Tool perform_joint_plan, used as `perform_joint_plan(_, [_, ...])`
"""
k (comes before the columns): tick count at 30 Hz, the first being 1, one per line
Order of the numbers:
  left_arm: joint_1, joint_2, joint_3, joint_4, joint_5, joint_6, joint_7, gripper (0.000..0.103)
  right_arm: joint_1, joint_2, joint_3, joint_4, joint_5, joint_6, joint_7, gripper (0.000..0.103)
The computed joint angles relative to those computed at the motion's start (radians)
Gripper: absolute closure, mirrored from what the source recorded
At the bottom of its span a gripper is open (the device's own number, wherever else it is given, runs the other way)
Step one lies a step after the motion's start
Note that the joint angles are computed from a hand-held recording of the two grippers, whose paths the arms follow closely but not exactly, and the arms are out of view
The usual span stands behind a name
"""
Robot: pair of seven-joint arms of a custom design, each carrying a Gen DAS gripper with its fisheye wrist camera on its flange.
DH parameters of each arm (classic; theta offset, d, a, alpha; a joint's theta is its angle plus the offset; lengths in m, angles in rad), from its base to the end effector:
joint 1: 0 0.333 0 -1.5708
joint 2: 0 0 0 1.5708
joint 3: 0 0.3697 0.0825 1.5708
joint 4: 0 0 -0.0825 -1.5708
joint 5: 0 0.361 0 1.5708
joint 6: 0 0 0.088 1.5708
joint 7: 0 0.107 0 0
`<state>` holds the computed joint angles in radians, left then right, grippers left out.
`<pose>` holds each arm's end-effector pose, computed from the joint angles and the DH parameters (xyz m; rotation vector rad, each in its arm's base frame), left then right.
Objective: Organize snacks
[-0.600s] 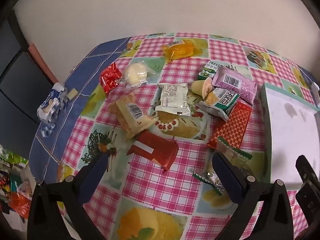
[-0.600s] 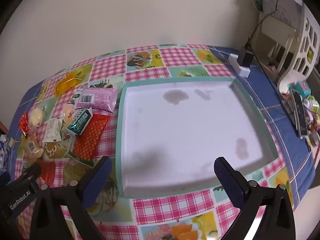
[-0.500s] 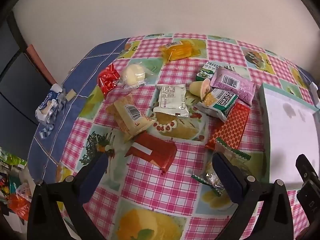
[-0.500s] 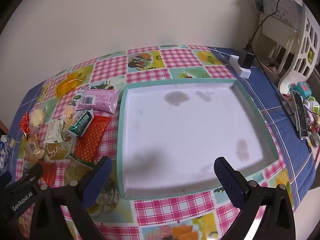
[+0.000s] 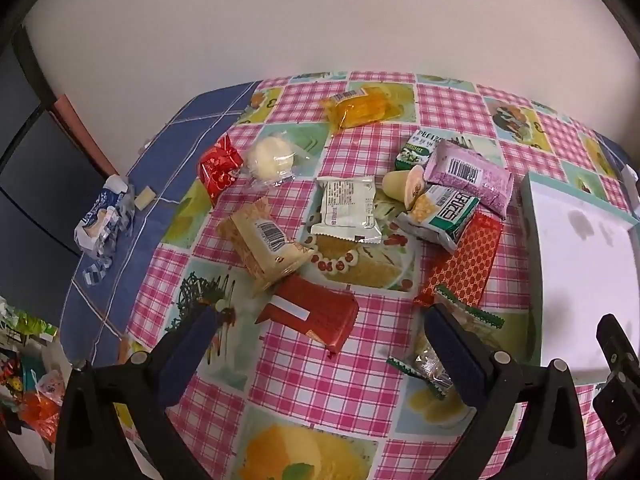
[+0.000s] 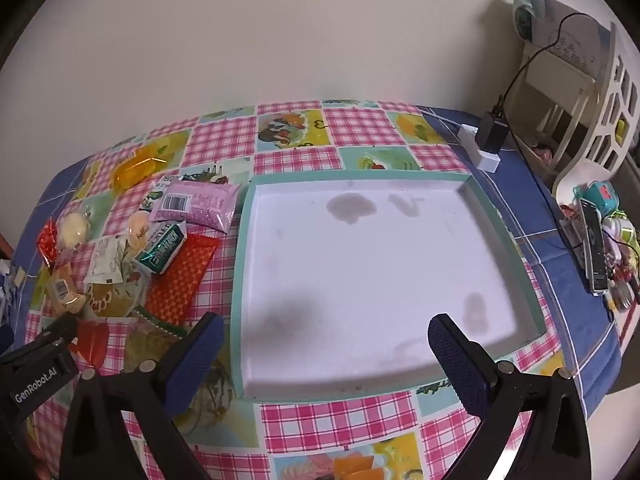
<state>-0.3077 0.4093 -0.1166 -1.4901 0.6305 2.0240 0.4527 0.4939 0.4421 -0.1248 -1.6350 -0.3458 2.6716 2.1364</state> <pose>0.6531 -0.2411 0.5161 -2.2086 1.3692 -0.1567 0.6614 0.2849 0.4894 -1.9284 1.7558 -0.6213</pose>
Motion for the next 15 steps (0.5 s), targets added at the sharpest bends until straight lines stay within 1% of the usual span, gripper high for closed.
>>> perform_joint_plan(15, [-0.003,0.007,-0.001,0.016,-0.003,-0.022,0.013,0.0,0.003,-0.004,-0.002,-0.004,-0.011,0.01,-0.014,0.0])
